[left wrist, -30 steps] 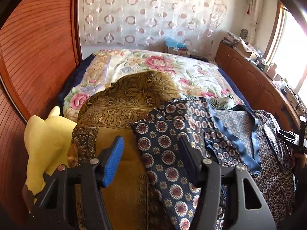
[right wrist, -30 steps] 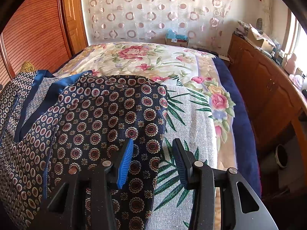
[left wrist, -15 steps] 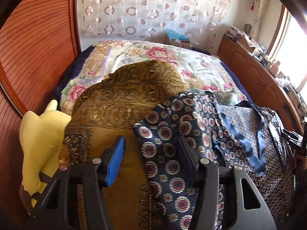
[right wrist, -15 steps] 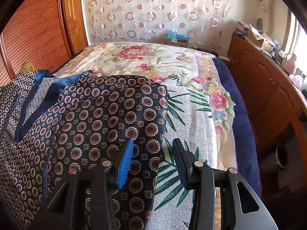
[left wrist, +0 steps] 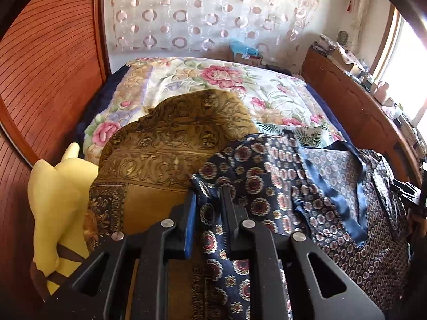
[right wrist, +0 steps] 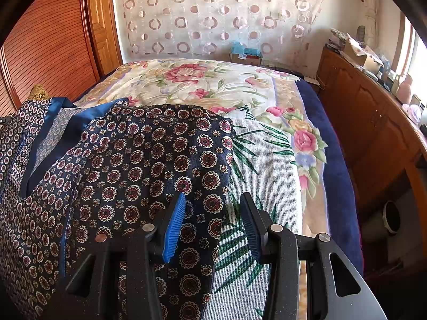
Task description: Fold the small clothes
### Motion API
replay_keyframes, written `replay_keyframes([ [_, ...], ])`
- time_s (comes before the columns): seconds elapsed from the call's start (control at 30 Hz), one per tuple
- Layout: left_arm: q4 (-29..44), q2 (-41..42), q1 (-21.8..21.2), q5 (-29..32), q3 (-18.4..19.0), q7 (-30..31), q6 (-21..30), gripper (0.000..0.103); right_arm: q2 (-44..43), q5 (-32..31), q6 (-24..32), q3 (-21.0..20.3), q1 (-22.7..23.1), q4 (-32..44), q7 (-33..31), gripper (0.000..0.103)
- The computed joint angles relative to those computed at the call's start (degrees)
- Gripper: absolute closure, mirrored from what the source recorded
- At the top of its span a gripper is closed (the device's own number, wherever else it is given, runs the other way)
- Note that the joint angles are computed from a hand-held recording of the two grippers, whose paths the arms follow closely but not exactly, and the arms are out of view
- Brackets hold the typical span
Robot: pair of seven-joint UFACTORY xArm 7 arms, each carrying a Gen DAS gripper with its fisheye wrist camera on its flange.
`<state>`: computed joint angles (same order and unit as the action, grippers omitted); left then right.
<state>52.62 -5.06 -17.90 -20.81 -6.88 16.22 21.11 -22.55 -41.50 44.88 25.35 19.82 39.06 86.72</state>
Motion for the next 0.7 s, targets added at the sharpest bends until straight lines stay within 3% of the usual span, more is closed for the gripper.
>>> replay_keyframes([
  [0.07, -0.21, -0.23, -2.86, -4.72, 2.54, 4.5, 0.08, 0.091, 0.03, -0.02, 0.06, 0.0, 0.02, 0.03, 0.0, 0.059],
  [0.1, -0.62, -0.82, -3.12, -10.38, 2.38, 10.34, -0.16, 0.1, 0.04, -0.03, 0.18, 0.01, 0.04, 0.06, -0.06, 0.059],
  [0.13, -1.11, -1.73, -4.39, -14.58, 3.1, 14.54, -0.51, 0.1, 0.02, -0.02, 0.21, -0.02, 0.07, 0.06, -0.1, 0.059],
  [0.17, -1.82, -2.84, -3.47, -16.37, 1.42, 16.33, -1.3, 0.1, 0.02, -0.02, 0.21, -0.03, 0.07, 0.06, -0.1, 0.059],
  [0.27, -3.92, -6.44, -5.9, -18.11, 1.07, 18.7, -4.38, 0.1, 0.04, -0.02, 0.4, -0.05, 0.14, 0.14, -0.2, 0.059],
  [0.47, -6.09, -12.15, -13.03, -22.97, 3.25, 24.3, -3.91, 0.101, -1.63, 2.99, -2.86, -2.95, 0.08, -1.17, -5.41, 0.059],
  [0.7, -9.39, -15.75, -16.3, -22.69, 2.94, 23.37, -3.4, 0.101, 3.02, 4.25, -4.45, -5.52, -4.54, 3.19, -11.4, 0.059],
])
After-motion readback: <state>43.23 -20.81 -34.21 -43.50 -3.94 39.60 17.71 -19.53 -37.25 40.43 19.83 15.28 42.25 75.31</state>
